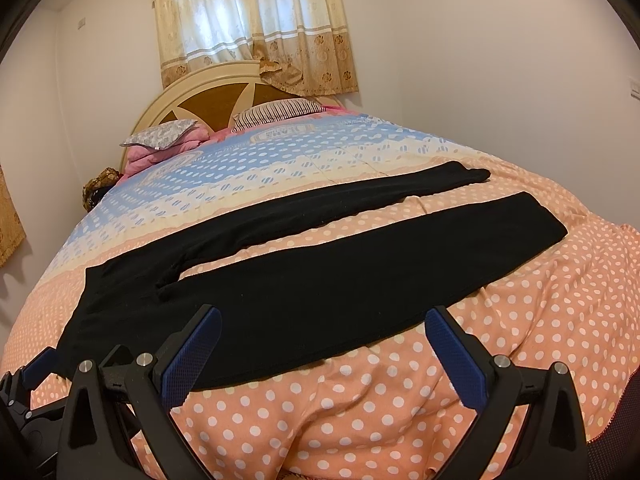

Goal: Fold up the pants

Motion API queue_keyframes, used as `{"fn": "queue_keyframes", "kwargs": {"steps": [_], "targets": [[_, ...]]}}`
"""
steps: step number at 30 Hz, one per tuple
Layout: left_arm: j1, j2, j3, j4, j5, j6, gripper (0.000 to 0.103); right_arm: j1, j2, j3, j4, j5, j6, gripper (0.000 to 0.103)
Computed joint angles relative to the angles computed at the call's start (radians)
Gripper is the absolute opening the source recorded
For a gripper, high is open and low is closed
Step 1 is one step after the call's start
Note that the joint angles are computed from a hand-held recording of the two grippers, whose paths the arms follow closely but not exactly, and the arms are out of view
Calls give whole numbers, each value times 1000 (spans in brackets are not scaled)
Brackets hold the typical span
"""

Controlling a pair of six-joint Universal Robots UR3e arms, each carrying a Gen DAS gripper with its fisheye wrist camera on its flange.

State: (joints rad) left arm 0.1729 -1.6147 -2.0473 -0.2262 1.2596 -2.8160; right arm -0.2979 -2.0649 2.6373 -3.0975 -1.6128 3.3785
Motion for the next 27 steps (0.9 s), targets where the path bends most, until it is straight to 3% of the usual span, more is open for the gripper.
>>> {"fn": "queue_keyframes", "kwargs": {"steps": [27], "targets": [[-1, -1, 3, -2, 1, 0, 103, 9, 14, 1, -11, -7, 4, 102]]}}
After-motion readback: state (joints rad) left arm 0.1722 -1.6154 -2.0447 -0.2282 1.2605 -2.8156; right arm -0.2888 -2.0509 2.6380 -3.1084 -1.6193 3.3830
